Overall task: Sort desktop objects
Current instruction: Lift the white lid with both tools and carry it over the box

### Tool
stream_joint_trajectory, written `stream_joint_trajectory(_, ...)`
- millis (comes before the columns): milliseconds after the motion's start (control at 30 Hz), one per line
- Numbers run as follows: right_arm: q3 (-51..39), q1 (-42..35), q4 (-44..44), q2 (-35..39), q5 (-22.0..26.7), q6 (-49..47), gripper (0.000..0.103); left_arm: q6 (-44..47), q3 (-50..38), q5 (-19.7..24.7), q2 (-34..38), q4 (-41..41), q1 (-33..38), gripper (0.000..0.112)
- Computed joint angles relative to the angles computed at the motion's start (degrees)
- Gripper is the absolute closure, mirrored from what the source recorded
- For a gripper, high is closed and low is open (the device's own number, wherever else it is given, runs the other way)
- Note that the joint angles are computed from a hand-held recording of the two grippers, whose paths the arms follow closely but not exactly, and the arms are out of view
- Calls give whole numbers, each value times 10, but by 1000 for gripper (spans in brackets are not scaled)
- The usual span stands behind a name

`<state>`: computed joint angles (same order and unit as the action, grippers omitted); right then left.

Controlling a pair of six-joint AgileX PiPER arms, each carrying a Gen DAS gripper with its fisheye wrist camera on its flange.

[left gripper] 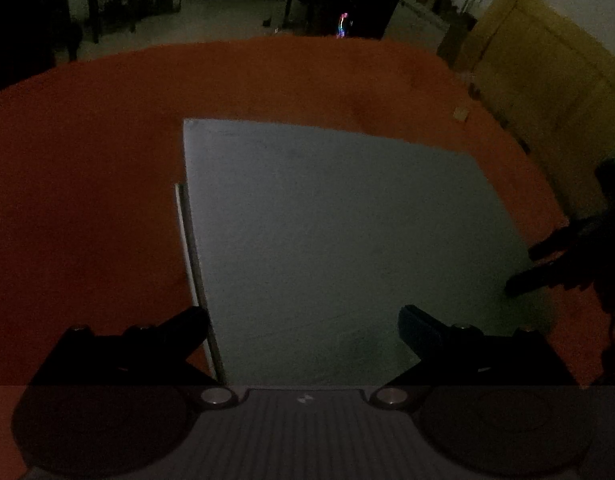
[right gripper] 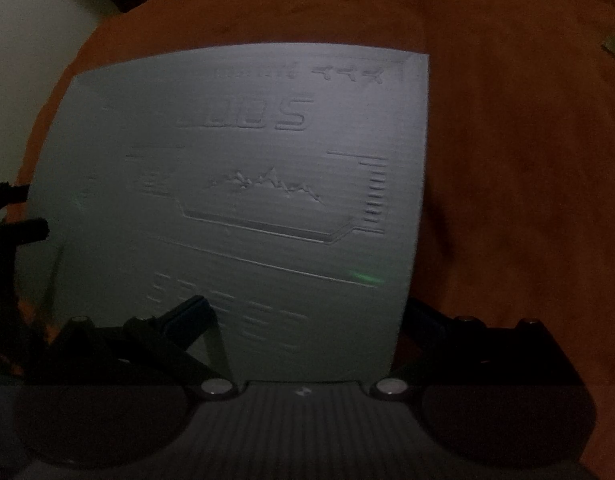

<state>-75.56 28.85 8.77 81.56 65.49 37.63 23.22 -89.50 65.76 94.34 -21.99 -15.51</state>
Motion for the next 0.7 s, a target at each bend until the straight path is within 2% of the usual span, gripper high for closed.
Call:
stream_joint_trajectory(100, 27, -3, -1, -22, -6, -13, 0, -2, -4, 3, -6, 35, -14, 10)
stream_joint_trajectory(233, 13, 17, -30, 3, 2, -13, 0, -27, 33, -59, -11, 128, -46, 10)
stream_joint_trajectory(333, 0, 22, -40, 19, 11, 0, 0, -39, 30, -55, 15, 146, -53, 10)
stream_joint_trajectory(467, -12, 21, -38, 28, 18, 11, 0, -32, 45, -53, 27, 104, -34, 9)
stream_joint_trajectory(567, -18, 38, -53, 31, 23, 42, 0, -32, 37, -29, 43, 59, -17, 9)
stream_joint_trajectory(633, -22, 53, -66, 36, 25, 61, 0, -13, 56, -39, 49, 13, 0, 9)
stream_joint_trajectory(700, -35, 62, -74, 43, 30, 73, 0, -33, 82, -71, 36, 13, -10, 9)
